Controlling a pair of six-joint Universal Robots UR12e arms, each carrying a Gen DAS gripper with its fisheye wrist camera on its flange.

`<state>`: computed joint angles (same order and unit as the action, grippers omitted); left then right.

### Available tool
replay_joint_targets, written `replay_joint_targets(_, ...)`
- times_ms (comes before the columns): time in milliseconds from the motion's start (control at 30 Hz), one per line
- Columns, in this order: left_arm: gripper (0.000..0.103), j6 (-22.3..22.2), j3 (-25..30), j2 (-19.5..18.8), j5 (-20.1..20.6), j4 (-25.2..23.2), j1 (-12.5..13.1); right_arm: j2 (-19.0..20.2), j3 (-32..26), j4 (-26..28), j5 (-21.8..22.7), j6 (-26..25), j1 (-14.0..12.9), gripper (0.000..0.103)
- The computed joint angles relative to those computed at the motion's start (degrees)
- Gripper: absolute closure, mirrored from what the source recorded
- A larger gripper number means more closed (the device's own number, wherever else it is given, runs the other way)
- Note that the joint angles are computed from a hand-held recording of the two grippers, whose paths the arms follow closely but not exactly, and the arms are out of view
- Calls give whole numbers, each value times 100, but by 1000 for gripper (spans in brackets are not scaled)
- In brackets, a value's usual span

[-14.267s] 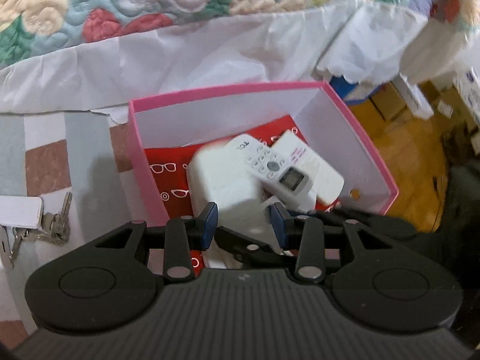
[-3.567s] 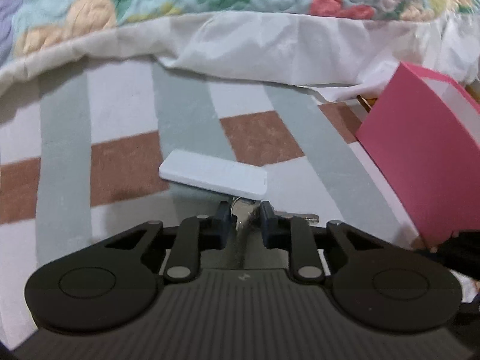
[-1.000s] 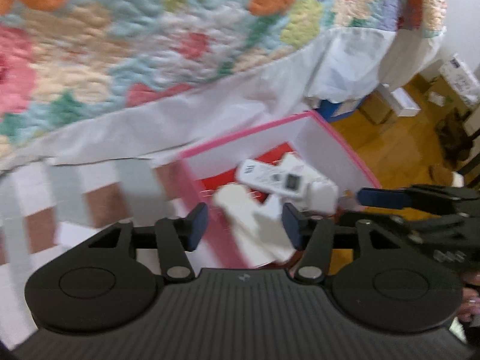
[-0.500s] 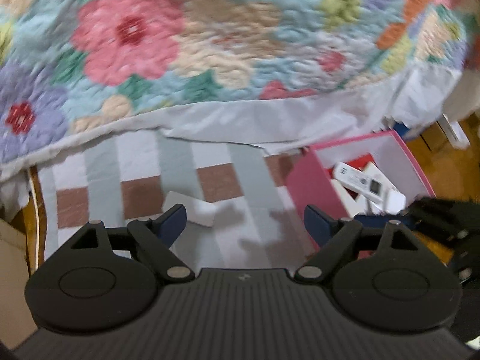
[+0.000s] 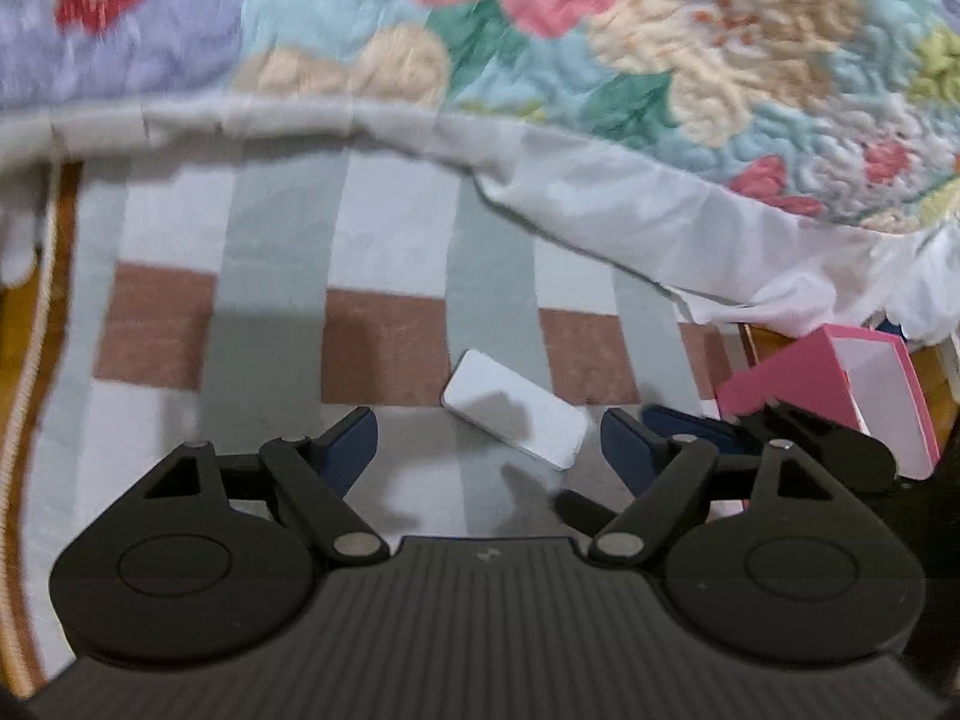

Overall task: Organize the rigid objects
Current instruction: 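Move the open left gripper to the flat white tag on the rug, then close the left gripper on the flat white tag's end and lift it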

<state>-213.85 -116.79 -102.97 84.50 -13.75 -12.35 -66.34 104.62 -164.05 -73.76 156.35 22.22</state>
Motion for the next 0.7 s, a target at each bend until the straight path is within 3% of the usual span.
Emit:
replay_joint_targets(67,25,-246,-33,-135,-215,218,49,160,-90,-34,-298,-515,104,34)
replay_joint_targets(133,30,-615,-69,-280,-423,490,94,268,-161,-2,-509,-591,148,34)
replay_joint_targets(167,32,-785,-84,-343,-531,603,111,299,-130,-184,-325,-442,91,32)
replay_joint_targets(267,37,-1190,-127,-478,-818,826,160,307,-223,210,8,-8,-35,33)
replay_joint_targets(333,43,-1365,-137,-544,-972,901,176,262,-247,468,230,295,-111,44)
replay_joint_targets(367,43,-1477,-157,-576,-922,1054,153,235,-251,561,234,263,-115,54)
replay_joint_targets(467,47,-1621,-139,-605,-811,1107,111,110,-218,903,279,158,-111,55)
replay_joint_targets(567,55,-1686,-155,-614,-652,1147,47,-5,-68,901,199,213,-90,58)
replay_joint_targets(633,72,-1630,-134,-601,-305,1035,-75,-39,-12,856,123,395,-74,58)
replay_joint_targets(700,74,-1541,-134,-595,-54,1023,-151,-42,23,836,272,388,-91,59)
